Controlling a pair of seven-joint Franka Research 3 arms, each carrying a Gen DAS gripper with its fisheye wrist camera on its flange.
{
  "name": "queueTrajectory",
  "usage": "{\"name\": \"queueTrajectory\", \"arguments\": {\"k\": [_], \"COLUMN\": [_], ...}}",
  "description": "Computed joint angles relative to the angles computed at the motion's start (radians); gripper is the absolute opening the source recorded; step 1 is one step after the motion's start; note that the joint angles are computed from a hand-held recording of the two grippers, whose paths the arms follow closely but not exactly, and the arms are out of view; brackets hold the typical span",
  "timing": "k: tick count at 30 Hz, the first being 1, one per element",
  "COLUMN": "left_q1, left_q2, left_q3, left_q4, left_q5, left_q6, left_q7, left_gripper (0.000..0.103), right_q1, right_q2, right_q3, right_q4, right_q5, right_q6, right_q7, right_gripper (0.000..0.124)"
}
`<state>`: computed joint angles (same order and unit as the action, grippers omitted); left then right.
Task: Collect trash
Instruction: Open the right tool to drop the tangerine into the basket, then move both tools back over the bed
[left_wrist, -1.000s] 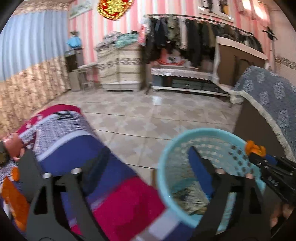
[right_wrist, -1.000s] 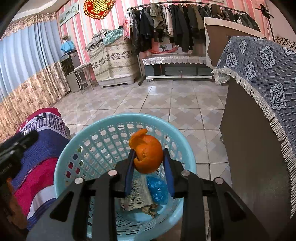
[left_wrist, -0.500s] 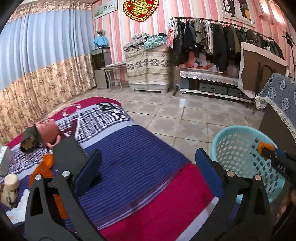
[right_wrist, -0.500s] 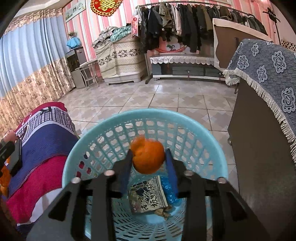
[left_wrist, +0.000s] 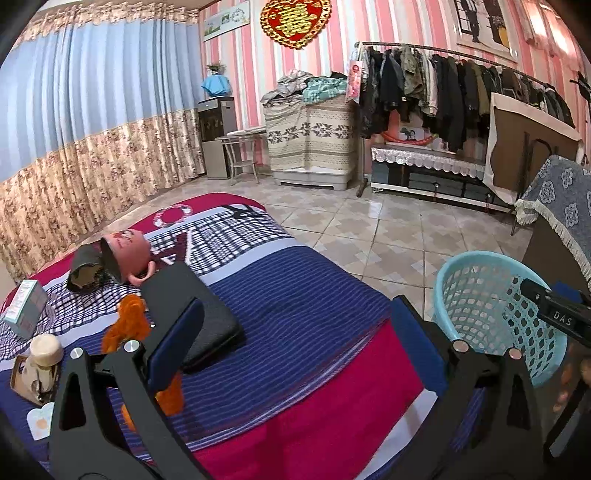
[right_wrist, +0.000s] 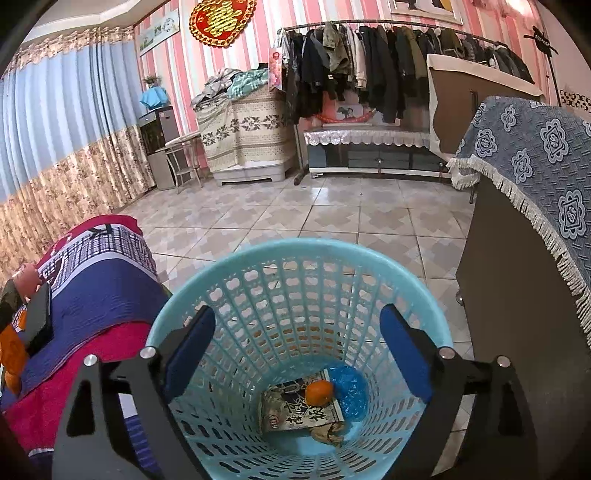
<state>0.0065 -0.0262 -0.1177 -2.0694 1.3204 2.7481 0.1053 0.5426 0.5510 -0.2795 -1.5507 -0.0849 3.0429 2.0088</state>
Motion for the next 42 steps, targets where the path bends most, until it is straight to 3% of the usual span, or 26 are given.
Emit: {"name": "queueTrajectory", "arguments": {"k": [4,10,17,23,34,40,42], "left_q1": [0.016,0.064,0.136,0.202,0.315,0.379,0.401], "left_q2": [-0.051,-0.143,-0.259,-0.361,-0.523,-0.593,-0.611], "left_q3": [0.005,0.004,0.005,0.003,0.016,0.021,0.023], "left_q4": [-0.047,-0.137,-0.247,-0.34,-0.506,-0.581,-0.603], "left_q5": [-0.01,-0.035,-0.078,-0.119,-0.205,-0.249,-0.266], "left_q6": [-0.005,-0.015,0.002,0.009,0.019,0.037,0.045], "left_q7": [-0.007,-0.01,0.004,0.035,0.122,0.17,0.185], "left_gripper": [0.097,0.097,0.097,0.097,0.097,0.097,0.097], "right_q1": [0.002,0.063,0.069,0.151,0.185,0.284,0.273], "right_q2": [-0.011,-0.034,-0.069,-0.086,-0.098,-0.123,-0.135], "right_q3": [0.007,-0.033,-0.006,-0.087,-0.103,-0.187,-0.152], "right_q4": [-0.011,-0.045,-0.085,-0.119,-0.139,-0.183,-0.192], "right_q5": [0.0,-0.025,-0.018,-0.038,-0.07,-0.111,-0.098], "right_q6": [0.01,0.038,0.056,0.074,0.072,0.119,0.128], "right_q7": [-0.012,-0.01,-0.052,-0.036,-0.035,-0.012,-0.043], "right_gripper": [0.093,0.094,0.094,0.097,0.097,0.097,0.097]}}
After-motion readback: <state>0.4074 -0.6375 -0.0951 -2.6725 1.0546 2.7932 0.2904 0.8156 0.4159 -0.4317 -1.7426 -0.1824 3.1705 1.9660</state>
